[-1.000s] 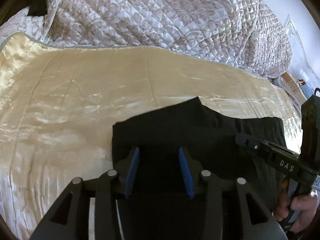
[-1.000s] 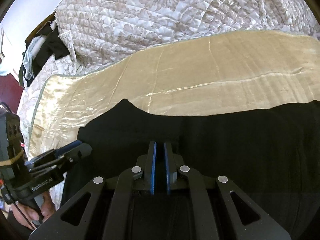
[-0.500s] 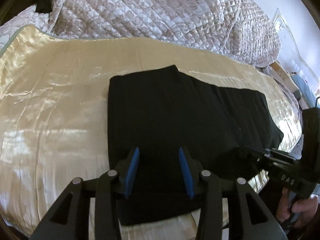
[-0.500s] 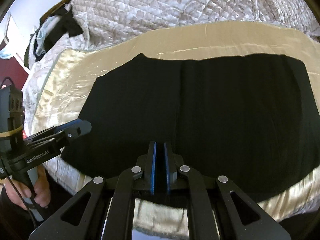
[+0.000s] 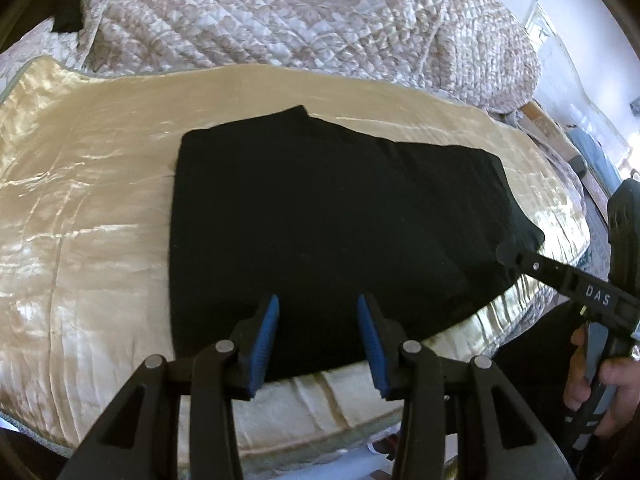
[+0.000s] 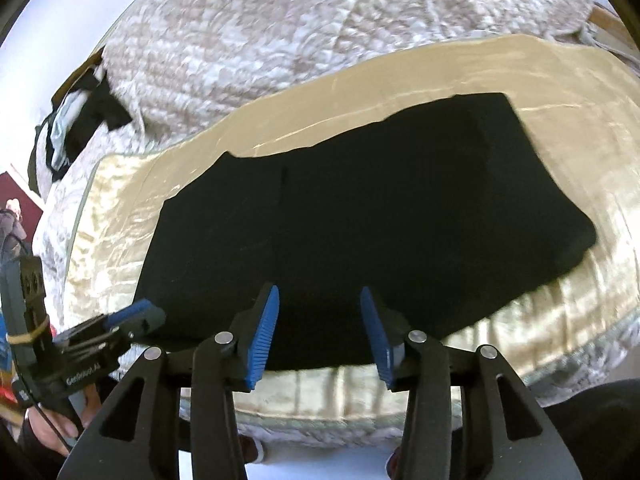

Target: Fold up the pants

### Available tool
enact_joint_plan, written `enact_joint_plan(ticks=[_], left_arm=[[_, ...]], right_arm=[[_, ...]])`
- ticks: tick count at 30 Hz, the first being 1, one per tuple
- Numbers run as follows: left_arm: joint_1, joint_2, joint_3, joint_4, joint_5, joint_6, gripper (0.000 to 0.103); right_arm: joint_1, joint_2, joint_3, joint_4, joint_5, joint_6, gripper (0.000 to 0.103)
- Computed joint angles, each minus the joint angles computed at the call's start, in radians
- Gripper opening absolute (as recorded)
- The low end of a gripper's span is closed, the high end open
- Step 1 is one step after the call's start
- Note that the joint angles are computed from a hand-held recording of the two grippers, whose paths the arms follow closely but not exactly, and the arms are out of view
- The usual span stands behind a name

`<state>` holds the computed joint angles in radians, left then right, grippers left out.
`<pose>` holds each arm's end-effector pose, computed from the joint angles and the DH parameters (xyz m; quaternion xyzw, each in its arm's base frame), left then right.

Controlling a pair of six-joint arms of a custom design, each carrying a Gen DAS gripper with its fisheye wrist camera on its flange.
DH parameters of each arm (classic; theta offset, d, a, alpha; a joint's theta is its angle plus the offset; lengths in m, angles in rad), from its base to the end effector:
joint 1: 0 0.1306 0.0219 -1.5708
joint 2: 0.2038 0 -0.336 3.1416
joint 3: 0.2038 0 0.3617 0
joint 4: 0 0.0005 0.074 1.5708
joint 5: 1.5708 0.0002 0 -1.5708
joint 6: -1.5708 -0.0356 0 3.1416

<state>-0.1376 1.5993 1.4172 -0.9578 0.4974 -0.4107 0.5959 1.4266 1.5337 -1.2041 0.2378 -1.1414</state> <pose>0.4917 -0.0857 0.2963 0.3070 0.8972 -0.2100 0.2380 0.3782 0.2457 0.4079 0.2868 0.9220 0.1034 0.2385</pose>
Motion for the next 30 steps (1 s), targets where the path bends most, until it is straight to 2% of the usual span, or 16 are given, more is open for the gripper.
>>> enact_joint_plan(ticks=[4, 10, 18, 30], left_arm=[[-0.014, -0.008, 0.000, -0.007, -0.002, -0.009, 0.044], [-0.035, -0.006, 0.010, 0.012, -0.028, 0.011, 0.044], [-0.051, 0.003, 0.028, 0.035, -0.059, 0.051, 0.044], [-0.069, 0.009, 0.034, 0.037, -0.067, 0.051, 0.044]], right_arm=[[-0.003, -0.038, -0.030, -0.026, 0.027, -0.057, 0.044], [-0.009, -0.061, -0.041, -0.078, 0.052, -0.086, 0.047], [-0.006, -0.075, -0.052, -0.087, 0.064, -0.102, 0.051], [-0.008, -0.122, -0.112, -0.092, 0.082, -0.191, 0.055]])
